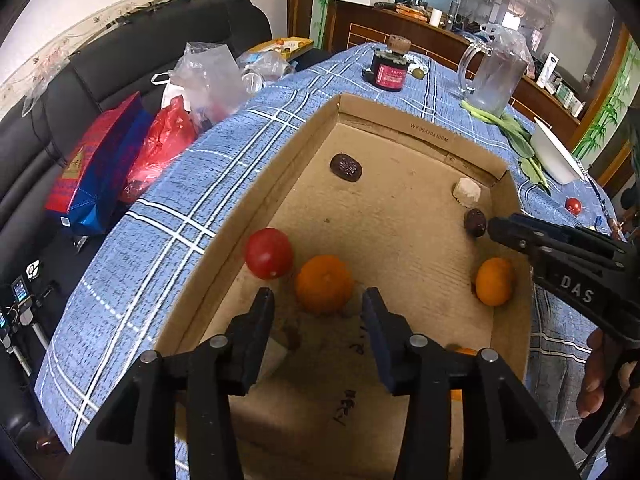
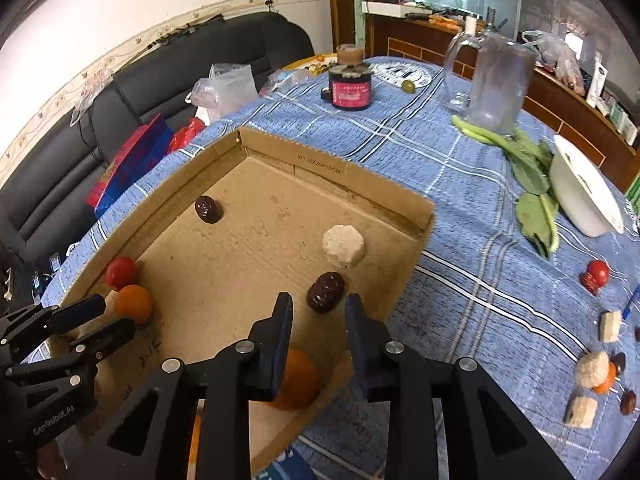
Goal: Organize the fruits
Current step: 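Open the right tool to drop the date while the left tool releases the orange in the tray, then withdraw both open tools from the tray back over the fruit row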
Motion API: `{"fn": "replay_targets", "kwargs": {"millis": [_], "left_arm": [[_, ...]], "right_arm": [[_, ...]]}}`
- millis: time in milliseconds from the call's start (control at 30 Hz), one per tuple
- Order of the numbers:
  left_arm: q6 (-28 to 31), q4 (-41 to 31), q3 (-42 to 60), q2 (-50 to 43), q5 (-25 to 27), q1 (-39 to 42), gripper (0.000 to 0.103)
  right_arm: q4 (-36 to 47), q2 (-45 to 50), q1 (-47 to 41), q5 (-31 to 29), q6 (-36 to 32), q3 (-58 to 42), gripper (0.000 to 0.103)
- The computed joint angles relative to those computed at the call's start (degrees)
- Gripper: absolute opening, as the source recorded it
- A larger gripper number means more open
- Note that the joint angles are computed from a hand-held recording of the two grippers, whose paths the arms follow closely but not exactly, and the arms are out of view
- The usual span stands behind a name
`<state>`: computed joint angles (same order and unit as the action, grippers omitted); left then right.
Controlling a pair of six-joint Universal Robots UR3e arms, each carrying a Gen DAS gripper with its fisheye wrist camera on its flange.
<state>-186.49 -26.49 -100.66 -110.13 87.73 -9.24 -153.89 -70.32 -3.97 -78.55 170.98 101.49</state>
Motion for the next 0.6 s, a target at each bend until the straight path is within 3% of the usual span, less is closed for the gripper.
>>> {"fn": "replay_targets", "kwargs": {"millis": [300,467,600], "left_arm": [[-1.0,3.7,-6.3,7.0,3.6,-3.5,0.05],[-2.0,4.1,-7.5,9.6,4.6,-6.9,0.052],[-3.1,3.3,-5.6,9.6,4.9,-10.8,0.053]], "right_arm": [[0.2,-14.3,-5.3,3.7,-0.1,13.2,0.032],[1.6,-27.4,-10.9,4.8,-1.5,24.1,0.069],[8.0,-40.4,-18.5,7.2,-5.3,31.0,0.081]]}}
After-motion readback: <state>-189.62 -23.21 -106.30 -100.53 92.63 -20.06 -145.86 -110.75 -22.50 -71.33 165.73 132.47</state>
